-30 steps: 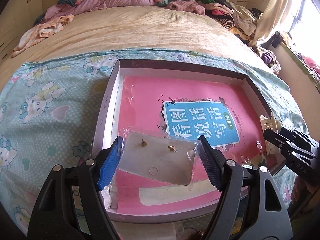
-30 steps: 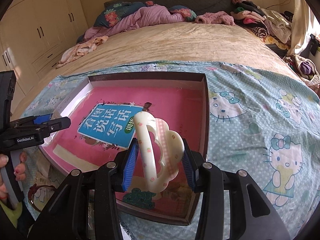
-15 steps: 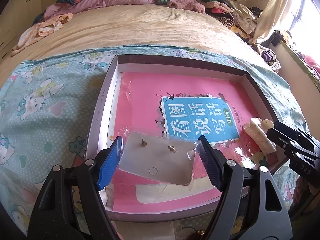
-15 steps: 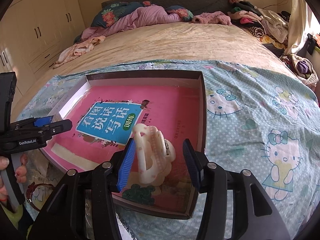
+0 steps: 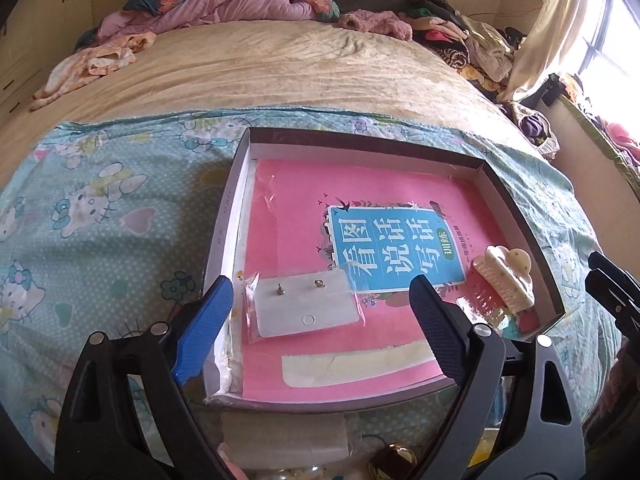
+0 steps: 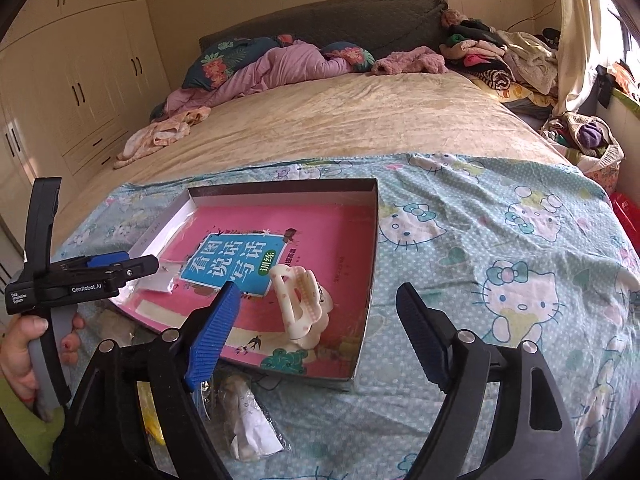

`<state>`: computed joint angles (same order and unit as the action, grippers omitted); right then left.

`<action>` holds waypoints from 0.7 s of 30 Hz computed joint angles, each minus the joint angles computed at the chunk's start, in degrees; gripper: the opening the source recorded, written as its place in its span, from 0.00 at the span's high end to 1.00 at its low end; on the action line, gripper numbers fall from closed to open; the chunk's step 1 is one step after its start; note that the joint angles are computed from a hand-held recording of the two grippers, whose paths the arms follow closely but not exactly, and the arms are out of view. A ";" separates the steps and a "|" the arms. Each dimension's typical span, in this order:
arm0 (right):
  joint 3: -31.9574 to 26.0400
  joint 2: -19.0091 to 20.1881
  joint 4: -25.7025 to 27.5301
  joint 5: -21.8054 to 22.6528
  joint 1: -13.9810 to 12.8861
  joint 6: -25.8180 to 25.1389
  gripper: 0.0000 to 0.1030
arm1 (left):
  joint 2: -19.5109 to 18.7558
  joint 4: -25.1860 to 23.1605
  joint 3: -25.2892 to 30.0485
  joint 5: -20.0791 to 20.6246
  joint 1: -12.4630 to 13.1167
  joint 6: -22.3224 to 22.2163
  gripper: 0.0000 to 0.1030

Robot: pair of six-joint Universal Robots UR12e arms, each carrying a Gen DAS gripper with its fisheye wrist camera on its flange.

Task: Organize jewelry
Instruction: 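Withdraw both open tools from the box back toward the loose jewelry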

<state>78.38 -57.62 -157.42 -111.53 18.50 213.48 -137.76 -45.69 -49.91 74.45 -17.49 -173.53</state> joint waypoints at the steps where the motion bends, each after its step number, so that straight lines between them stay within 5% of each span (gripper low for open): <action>1: 0.18 -0.25 -0.39 -0.28 0.13 -0.12 0.21 | 0.43 0.59 -0.49 -0.31 0.15 -0.40 0.16; 5: 0.55 -1.06 -1.97 -1.34 0.65 -1.03 0.17 | 2.24 3.74 -2.61 -0.71 0.69 -2.21 0.09; 21: 1.07 -2.85 -6.05 -3.56 2.92 -4.48 0.17 | 9.58 15.31 -12.67 -3.31 2.74 -8.25 0.09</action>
